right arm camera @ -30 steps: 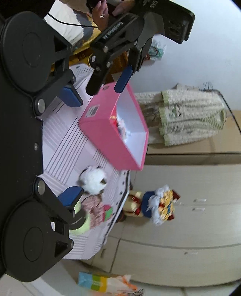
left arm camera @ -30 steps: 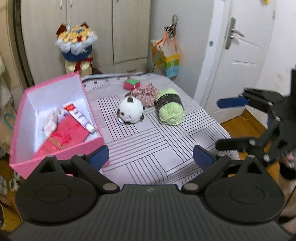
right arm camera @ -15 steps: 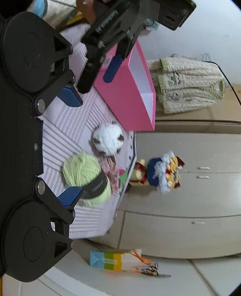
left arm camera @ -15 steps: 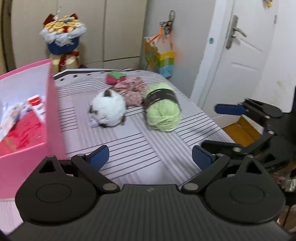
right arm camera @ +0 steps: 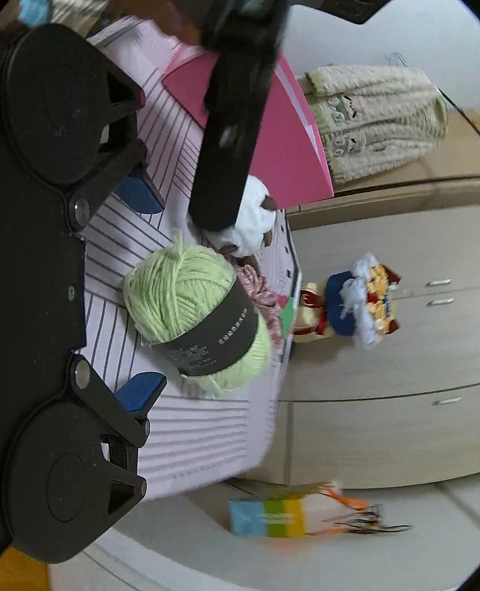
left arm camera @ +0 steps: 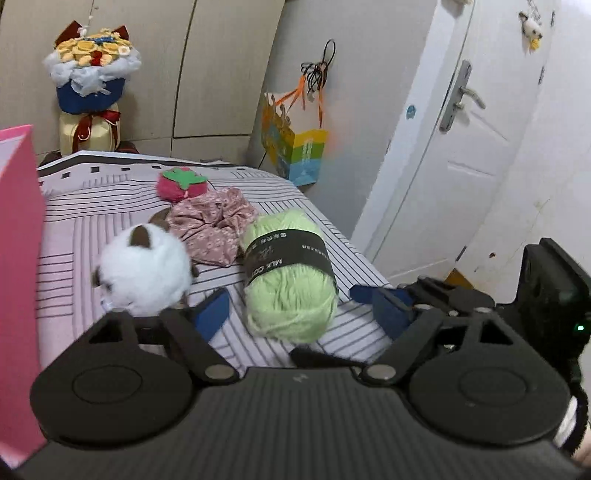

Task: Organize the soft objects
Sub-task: 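Close the left tool on the green yarn ball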

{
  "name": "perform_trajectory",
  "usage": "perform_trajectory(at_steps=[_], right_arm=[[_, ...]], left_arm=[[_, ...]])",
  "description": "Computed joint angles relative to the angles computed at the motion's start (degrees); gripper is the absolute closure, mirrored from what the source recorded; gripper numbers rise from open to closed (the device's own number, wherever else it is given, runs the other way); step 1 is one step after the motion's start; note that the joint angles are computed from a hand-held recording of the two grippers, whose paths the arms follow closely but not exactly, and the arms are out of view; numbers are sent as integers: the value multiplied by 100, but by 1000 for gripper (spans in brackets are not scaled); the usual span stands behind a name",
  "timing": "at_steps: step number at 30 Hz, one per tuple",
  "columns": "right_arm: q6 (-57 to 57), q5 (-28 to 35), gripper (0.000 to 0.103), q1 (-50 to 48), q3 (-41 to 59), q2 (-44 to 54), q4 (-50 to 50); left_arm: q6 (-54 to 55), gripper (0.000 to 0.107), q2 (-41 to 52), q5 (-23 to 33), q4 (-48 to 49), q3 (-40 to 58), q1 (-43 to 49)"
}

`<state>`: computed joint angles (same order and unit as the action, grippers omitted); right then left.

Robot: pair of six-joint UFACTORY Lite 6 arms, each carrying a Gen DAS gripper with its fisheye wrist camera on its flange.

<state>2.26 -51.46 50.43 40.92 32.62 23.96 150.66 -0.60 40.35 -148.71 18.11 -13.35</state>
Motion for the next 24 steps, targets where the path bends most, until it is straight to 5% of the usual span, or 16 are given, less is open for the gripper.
perform_trajectory(at_steps=[7, 14, 24], right_arm=[[670, 438, 8, -302, 674, 453, -270], [984, 988, 8, -443, 1157, 669, -557], [541, 472, 34, 5, 1064, 779, 699]], left_arm=[[94, 32, 1332, 0, -913, 1143, -297], [-929, 51, 1809, -178, 228, 1688, -40], [-476, 56, 1837, 173, -506, 1413, -270]])
